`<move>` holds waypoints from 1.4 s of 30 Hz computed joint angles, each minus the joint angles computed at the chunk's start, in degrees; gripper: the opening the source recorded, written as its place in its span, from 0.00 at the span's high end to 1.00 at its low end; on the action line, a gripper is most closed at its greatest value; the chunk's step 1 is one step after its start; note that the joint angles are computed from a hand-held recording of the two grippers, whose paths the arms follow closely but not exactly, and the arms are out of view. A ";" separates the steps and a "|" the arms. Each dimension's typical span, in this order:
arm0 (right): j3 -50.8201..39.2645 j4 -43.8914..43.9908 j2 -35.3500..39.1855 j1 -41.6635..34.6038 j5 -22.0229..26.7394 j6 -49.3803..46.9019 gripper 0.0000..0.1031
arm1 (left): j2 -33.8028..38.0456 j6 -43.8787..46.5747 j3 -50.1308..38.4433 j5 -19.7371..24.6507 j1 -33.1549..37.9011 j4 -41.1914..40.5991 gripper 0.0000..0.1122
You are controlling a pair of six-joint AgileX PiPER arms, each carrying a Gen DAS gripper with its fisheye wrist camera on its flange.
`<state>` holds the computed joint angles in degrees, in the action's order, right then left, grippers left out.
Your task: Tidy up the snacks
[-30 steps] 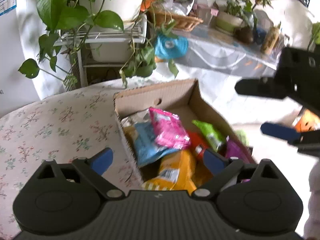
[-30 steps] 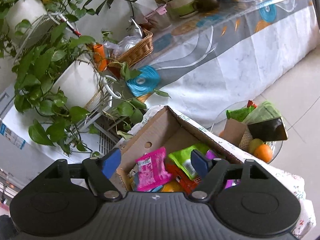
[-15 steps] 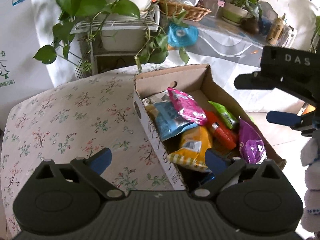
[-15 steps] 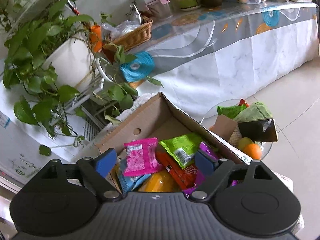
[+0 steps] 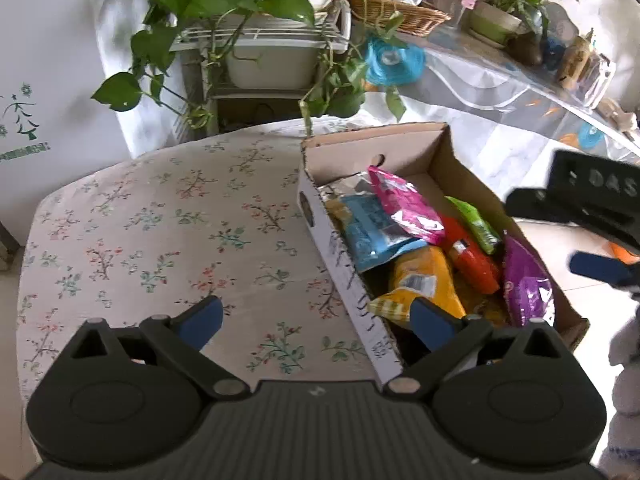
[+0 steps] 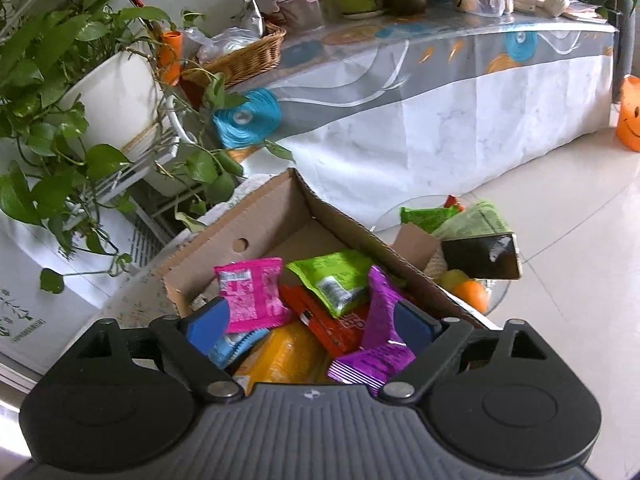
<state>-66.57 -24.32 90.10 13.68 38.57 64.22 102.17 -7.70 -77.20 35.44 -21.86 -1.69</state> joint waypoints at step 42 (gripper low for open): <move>-0.43 -7.44 1.78 7.93 16.37 2.04 0.00 | 2.27 -6.27 -2.68 3.68 -1.52 7.97 0.10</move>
<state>-67.01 -31.76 91.88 21.61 54.94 66.27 104.44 -13.97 -79.88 39.12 -23.38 6.28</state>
